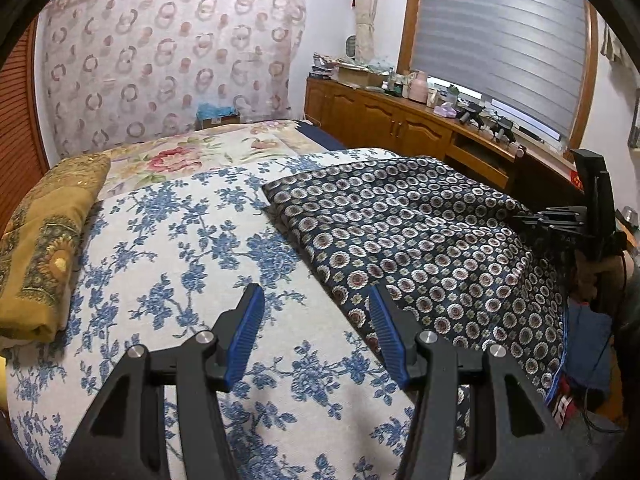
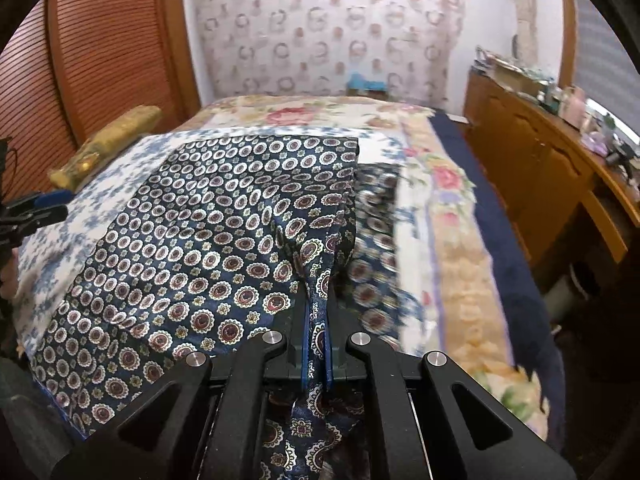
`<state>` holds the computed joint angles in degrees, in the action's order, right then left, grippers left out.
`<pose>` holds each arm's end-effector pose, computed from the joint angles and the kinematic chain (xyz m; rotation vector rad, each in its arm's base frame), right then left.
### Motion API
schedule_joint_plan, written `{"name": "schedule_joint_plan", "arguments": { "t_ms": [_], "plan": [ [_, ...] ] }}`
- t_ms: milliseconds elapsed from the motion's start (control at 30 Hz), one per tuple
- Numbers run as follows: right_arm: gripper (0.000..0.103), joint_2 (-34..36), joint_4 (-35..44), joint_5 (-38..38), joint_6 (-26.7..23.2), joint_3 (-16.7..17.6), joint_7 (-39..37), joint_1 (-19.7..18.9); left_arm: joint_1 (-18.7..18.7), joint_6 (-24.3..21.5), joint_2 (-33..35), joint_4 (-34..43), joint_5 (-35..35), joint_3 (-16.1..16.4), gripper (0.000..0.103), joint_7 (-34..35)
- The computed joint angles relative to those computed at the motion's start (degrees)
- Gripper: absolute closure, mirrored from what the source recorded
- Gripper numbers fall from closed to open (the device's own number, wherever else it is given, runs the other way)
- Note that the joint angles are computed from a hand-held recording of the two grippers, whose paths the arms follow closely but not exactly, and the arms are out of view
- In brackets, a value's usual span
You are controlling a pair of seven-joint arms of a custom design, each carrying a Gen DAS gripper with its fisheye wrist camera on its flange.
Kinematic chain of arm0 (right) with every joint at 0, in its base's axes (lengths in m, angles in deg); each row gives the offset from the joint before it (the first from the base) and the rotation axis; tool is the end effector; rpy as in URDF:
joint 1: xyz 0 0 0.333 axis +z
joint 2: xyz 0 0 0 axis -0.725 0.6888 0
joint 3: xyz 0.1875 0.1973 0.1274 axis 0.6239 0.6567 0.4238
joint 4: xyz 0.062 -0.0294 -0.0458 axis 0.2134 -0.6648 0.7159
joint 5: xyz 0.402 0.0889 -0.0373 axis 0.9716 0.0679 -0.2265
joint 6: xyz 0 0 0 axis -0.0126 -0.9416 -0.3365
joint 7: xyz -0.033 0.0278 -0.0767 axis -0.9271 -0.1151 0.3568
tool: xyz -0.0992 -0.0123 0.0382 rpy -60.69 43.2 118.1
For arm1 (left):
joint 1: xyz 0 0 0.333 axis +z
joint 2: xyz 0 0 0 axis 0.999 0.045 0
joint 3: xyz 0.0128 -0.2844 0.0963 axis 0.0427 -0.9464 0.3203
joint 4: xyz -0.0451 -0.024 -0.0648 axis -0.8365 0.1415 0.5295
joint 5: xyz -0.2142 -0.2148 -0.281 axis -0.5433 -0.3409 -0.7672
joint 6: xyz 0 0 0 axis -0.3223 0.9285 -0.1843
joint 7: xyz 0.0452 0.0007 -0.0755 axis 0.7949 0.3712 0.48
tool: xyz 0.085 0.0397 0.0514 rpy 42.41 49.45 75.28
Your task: Fold small clothes
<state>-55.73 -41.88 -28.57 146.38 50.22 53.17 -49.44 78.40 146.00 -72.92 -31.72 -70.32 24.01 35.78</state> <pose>0.6692 -0.0530 0.5283 -2.1173 1.1896 -0.4700 0.5767 -0.2018 0.5259 -1.6220 1.8922 -1.0178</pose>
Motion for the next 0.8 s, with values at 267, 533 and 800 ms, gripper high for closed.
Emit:
{"name": "schedule_joint_plan", "arguments": {
  "t_ms": [267,533,800],
  "plan": [
    [0.101,-2.4,-4.4,-2.1,4.1,-0.6,1.3,0.3,0.1,-3.5,4.3,5.6,-2.4,-0.9,0.049,3.2],
    [0.071,-2.1,-5.5,-4.2,8.1,-1.0,4.8,0.8,1.4,-10.2,11.4,14.6,-4.9,-3.0,0.050,7.6],
    [0.060,-1.8,-5.6,-1.9,6.0,-0.8,2.9,-0.3,1.6,-16.7,15.8,20.5,-6.1,-3.9,0.060,8.3]
  ]
}}
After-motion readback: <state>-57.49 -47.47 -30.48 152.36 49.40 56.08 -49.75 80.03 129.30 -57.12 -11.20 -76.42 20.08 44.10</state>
